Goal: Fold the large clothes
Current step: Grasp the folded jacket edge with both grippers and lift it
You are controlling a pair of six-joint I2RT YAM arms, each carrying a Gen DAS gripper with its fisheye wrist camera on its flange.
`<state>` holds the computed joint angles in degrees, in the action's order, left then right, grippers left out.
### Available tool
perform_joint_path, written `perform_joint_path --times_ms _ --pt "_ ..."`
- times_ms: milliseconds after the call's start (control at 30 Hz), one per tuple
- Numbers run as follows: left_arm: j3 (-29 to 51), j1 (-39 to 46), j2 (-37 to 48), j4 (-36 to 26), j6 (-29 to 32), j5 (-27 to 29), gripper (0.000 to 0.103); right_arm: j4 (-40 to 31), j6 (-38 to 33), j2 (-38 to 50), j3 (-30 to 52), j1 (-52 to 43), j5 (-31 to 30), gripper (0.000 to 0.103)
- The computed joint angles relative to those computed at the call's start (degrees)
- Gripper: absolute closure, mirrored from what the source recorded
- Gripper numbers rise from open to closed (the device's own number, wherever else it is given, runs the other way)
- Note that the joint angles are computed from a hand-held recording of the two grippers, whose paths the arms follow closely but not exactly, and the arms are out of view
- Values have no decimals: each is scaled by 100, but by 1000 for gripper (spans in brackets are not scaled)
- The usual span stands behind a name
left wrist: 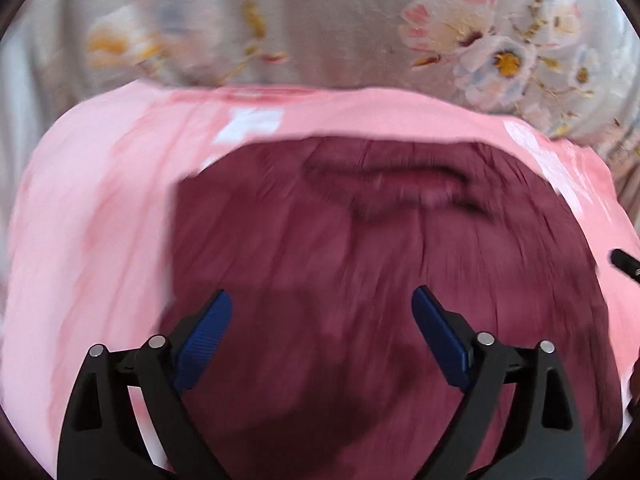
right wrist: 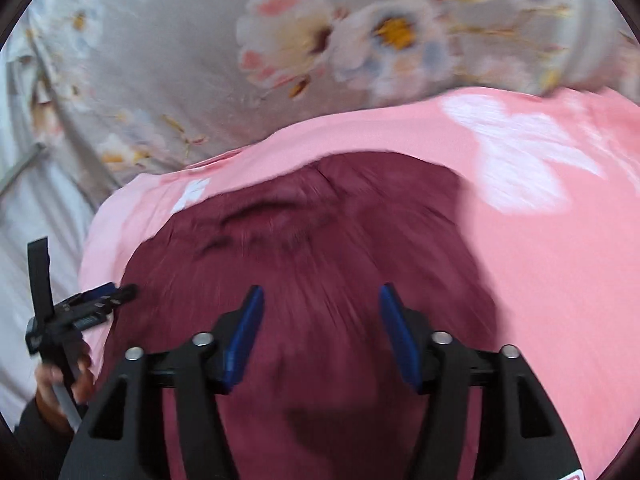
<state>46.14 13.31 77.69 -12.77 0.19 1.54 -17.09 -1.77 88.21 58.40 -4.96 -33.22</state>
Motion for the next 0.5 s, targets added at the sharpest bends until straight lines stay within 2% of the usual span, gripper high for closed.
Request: perform_joint_path --times_ms 100,133,200,300,367,500 --pt "-1096 1046 -1382 -772 407 576 13 -1050 -1420 -643 -863 -1744 -748 39" --pt "-1488 1695 -1876 -1134 623 948 13 -1294 -1857 -718 -1031 -2211 -856 37" --pt "-1901 2840 -2310 -1636 1136 1594 13 -1873 -2787 -742 -1321 -3159 -986 35" --pt "-2286 4431 -2325 -2239 2091 2451 14 -2316 -3672 -505 -1620 -3874 -1159 34" --pt "-2578 5006 -2824 -2452 2528 2810 14 -2367 -3914 -303 -1786 -4015 -1291 34" --pt "-2613 5118 -2978 -2766 2339 3239 15 -1764 -3390 -691 -2361 -3681 -1535 28"
